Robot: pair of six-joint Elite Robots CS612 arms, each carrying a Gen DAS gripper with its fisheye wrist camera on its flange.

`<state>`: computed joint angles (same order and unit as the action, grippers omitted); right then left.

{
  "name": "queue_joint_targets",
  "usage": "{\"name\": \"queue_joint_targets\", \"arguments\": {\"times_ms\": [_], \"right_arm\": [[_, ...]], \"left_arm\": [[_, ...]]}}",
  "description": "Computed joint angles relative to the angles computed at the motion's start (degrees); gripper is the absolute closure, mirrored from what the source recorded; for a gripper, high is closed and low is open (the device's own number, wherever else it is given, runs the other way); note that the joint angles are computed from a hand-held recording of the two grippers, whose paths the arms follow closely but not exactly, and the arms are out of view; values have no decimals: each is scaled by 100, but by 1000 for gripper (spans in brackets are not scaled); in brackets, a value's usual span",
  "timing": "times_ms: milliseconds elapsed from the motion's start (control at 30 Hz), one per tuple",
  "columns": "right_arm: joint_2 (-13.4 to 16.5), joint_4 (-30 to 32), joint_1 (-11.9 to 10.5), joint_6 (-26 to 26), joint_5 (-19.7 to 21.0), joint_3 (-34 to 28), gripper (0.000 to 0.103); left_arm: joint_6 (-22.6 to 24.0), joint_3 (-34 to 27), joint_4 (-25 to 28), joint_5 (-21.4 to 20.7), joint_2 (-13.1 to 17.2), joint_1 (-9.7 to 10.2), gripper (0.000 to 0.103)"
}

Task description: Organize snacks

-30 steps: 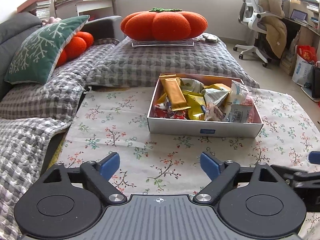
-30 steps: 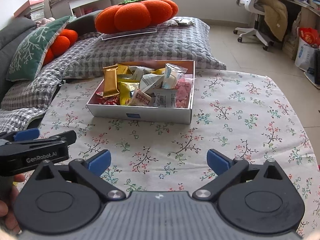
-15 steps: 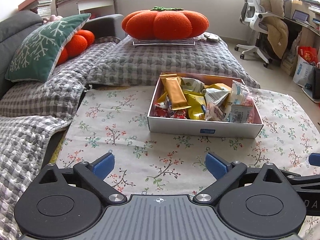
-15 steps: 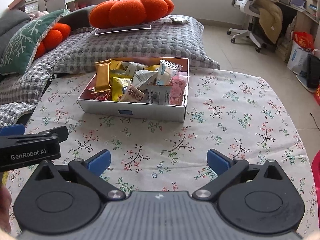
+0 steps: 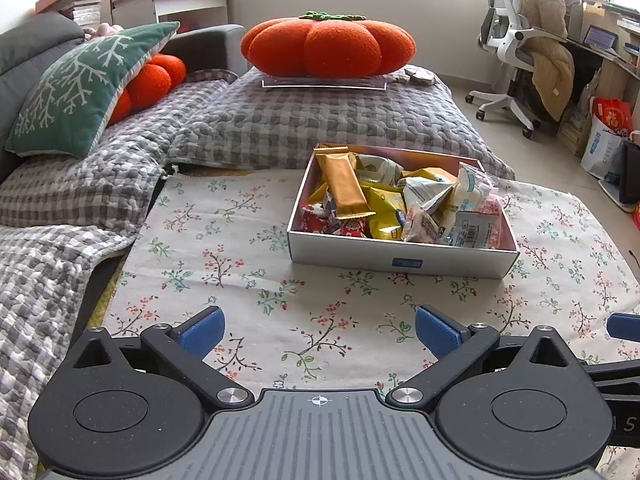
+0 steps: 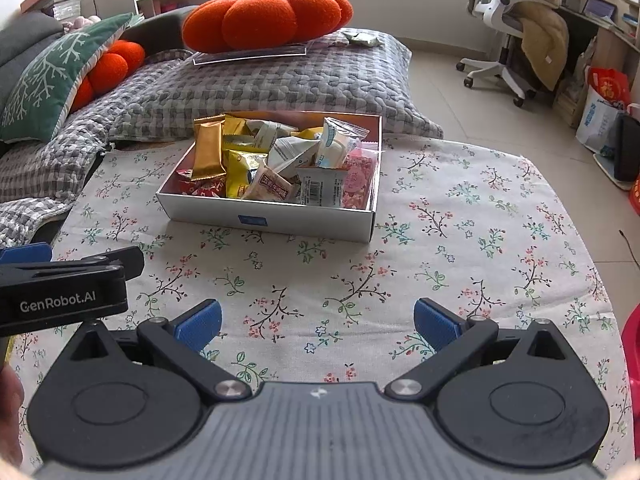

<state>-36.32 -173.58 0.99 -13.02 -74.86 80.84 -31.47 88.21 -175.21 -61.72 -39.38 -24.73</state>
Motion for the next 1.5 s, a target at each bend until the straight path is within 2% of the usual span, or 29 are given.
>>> {"name": "queue_joint_targets", "arguments": {"times_ms": [233, 600, 1500], "right_arm": [[2, -13, -1, -28, 9, 4, 1], [7, -29, 11, -72, -14, 5, 1], [12, -28, 30, -139, -63, 3, 1]], "left_arm": [[17, 10, -79, -163, -3, 19, 0], [196, 19, -179, -159, 2, -2, 0], [156, -3, -79, -171, 1, 2, 0]]}}
